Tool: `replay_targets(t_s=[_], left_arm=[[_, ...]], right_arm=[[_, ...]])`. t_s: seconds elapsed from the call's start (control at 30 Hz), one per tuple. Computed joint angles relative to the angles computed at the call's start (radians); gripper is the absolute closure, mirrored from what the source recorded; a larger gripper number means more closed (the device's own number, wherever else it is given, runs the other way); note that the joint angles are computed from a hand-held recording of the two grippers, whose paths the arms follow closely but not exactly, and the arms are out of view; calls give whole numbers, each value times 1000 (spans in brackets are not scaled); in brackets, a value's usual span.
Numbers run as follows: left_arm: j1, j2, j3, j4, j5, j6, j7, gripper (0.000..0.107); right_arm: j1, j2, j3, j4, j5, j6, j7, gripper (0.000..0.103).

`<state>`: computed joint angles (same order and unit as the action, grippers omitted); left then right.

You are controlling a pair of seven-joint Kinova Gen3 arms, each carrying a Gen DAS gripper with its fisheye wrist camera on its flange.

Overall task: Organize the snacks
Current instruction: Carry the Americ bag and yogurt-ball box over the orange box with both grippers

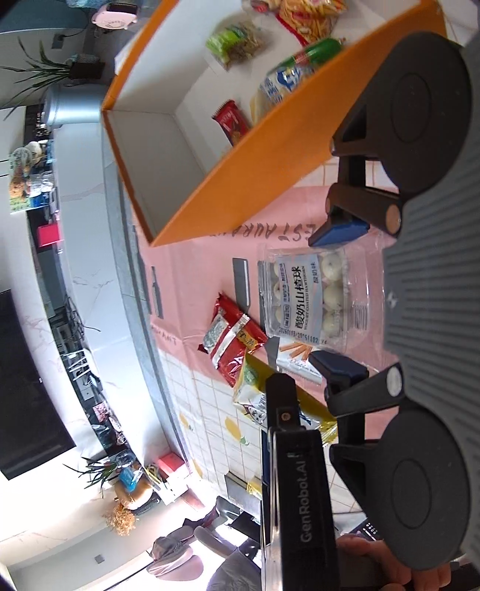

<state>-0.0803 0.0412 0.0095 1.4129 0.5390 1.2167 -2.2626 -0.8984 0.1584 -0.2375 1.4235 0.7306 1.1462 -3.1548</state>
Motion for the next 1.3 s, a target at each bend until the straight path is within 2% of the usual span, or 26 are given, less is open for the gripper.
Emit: replay_targets(t_s=[0.17,0.33,0.67,0.97,1.17,1.3], left_arm=[[11,-52,-5,11,34,9,-32,47],[41,-81,-7,2,59,21,-15,47],[151,-69,54,-45,35,-12,14,46],[267,35,139,-103,-60,-52,67,47],[364,117,179,-144,-238,-76,116,47],[407,164,189,-171,-311,-71,125,47]], right_arm=[[-50,-36,-32,-26,71,124,17,45],[-67,-73,-69,-46,115,245,58,45],[-5,-152,-125,-46,105,395,161,45],[137,-188,-115,-39,0,445,363,45],[235,-191,-69,12,-99,408,490,45],[294,-185,-36,36,-178,358,576,45]])
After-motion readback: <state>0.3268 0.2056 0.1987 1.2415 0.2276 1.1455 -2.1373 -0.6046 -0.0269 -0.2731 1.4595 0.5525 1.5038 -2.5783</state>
